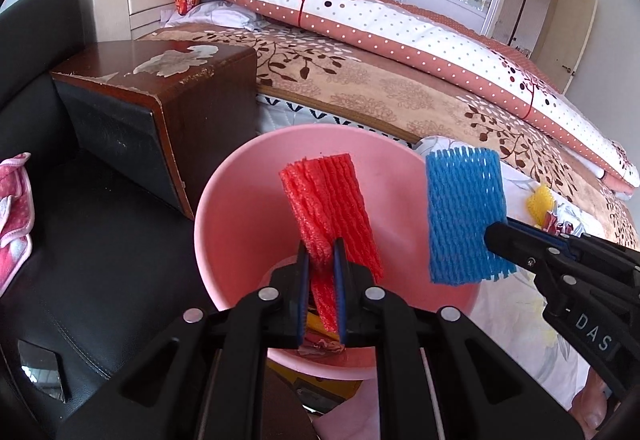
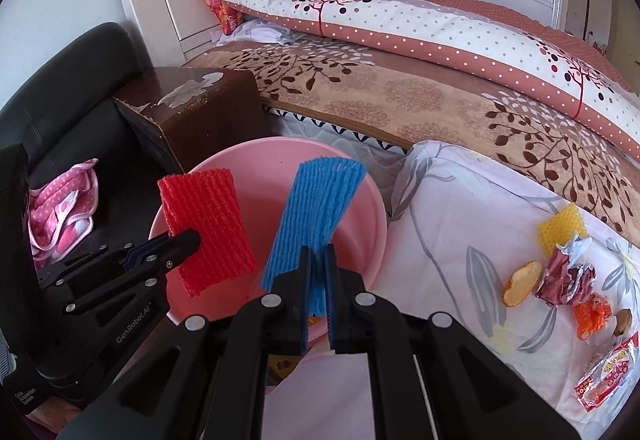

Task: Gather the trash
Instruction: 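Carry both sleeves to the pink bucket and open both tools to drop them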

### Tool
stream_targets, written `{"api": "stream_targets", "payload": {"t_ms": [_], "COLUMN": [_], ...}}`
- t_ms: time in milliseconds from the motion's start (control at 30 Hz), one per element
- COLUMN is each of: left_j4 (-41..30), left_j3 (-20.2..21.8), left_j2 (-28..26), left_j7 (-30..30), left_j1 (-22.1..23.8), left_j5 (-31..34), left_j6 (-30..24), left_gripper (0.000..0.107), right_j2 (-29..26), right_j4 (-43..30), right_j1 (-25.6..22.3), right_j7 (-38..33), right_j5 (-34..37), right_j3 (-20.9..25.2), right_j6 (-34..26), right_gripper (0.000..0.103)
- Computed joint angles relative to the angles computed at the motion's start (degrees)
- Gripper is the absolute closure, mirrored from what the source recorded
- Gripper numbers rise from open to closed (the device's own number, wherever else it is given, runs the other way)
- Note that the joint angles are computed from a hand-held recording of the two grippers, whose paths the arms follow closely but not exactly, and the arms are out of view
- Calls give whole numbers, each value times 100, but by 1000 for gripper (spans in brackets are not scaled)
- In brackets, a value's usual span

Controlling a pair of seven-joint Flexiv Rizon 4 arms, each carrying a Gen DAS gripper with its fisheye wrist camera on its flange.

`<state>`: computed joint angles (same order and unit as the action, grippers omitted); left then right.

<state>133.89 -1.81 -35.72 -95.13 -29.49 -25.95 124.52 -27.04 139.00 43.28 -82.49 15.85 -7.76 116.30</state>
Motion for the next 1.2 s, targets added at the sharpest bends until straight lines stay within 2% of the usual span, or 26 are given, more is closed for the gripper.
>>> {"api": "stream_targets", "payload": {"t_ms": [367,467,567,633,667,733,1200], "left_j4": [-31,-27,-28,-34,-35,-41,-36], "left_j3": [-77,-101,-77,-51,-46,-3,-32], "left_j2": [-50,-87,-104,-97,-95,-83,-72], "left_j7": [-175,-273,-303,-279,-266,-220,-201], "left_j1": [191,261,240,199,190,109,71], "left_j5": [209,352,351,305,301,197,217], "left_j6": [-133,-9,49,35,33,-14,23], "left_gripper": [97,96,93,84,81,74,74], "right_j2": [-156,-174,-191,-198,-203,-203,-170], "right_j4": [-107,-112,-112,-111,-110,-107,30], "right_j1": [-33,-74,-61,-140,-134,-225,-389], "right_j7": [95,88,68,83,83,102,110], "right_j5": [-151,-189,-163,-172,-151,-179,-133], "right_j3": [20,56,42,111,106,172,312], "right_j6": [-94,-36,18,64,71,72,221], "right_gripper": [97,96,83,75,74,73,72]}}
